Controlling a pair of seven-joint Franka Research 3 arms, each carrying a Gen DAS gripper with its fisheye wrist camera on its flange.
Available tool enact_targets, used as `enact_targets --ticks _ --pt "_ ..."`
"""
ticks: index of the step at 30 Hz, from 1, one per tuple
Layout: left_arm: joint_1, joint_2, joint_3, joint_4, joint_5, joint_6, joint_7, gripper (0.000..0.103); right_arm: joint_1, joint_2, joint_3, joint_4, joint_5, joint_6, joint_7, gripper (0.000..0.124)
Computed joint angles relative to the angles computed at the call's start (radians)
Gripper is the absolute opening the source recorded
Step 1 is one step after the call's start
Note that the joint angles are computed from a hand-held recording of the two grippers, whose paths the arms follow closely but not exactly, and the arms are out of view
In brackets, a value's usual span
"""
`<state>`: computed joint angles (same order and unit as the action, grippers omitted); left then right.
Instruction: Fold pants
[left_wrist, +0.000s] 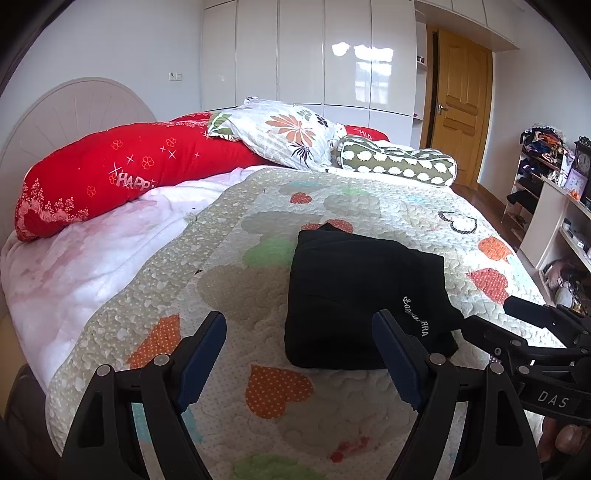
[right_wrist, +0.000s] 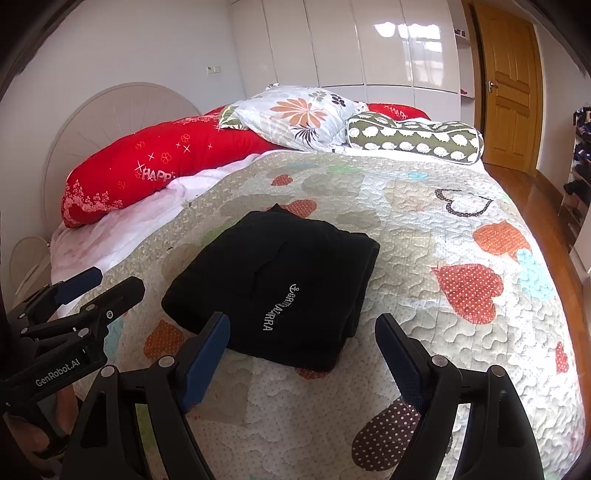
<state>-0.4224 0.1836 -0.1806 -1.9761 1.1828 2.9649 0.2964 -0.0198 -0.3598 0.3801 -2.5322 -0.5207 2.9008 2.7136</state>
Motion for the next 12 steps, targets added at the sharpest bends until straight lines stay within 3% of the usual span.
enact_targets --ticks 12 --pt "0.005 0.007 0.01 -0.002 0.009 0.028 -0.027 0.081 0.027 0.012 -0.02 0.001 0.02 -0.005 -0.029 0.082"
